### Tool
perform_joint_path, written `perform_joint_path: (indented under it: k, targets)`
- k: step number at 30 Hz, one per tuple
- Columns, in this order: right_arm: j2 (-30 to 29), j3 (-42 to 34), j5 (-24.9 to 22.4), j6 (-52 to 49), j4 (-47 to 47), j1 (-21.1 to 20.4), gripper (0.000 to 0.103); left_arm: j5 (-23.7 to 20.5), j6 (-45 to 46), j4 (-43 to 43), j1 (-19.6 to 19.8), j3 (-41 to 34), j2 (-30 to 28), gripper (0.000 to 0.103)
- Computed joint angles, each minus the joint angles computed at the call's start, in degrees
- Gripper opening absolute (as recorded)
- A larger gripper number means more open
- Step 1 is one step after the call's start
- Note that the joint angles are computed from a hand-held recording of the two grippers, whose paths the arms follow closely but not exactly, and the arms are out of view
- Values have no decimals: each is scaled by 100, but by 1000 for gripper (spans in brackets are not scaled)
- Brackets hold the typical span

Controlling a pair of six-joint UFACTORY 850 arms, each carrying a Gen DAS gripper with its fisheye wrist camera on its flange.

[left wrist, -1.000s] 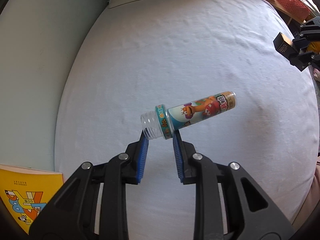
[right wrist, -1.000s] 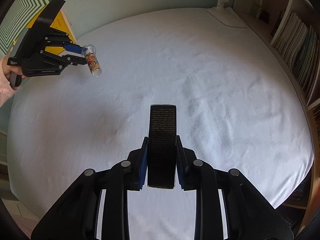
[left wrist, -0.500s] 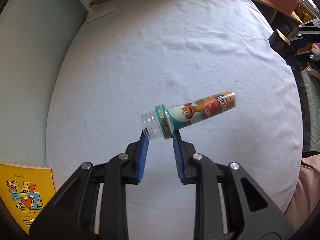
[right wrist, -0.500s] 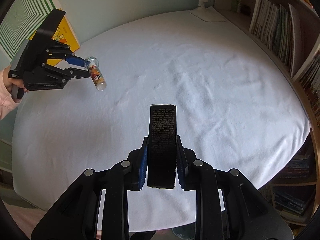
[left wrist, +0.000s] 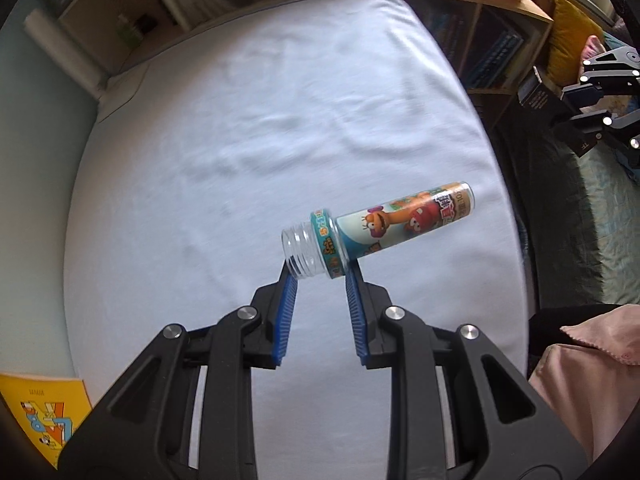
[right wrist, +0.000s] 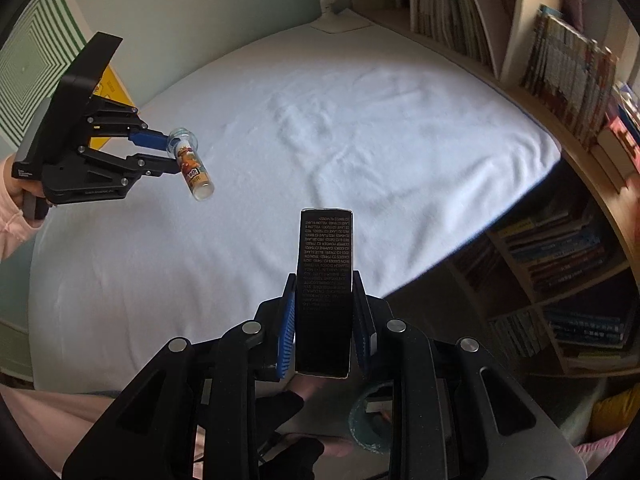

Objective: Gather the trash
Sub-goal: 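Carry the vial and black box over the teal wastebasket with both tools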

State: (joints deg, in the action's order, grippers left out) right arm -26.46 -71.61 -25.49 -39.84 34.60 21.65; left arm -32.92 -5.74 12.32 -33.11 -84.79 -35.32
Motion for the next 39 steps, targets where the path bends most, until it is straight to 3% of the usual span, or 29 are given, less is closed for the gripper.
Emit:
perform_joint_path:
  k: [11,24,39]
  targets:
    - [1188,1684,373,-410,474,-823,26,-234,391,-439,-937,-1086,-737,23]
    - [2309,3228,381,-1001,987,-1876,26,-822,851,-941,-1796,-2451,-1716,23]
    - [2661,3945,201,-1494,1434,-2592,26,-1588,1344,-1261,-2274,-3808,-2657,23]
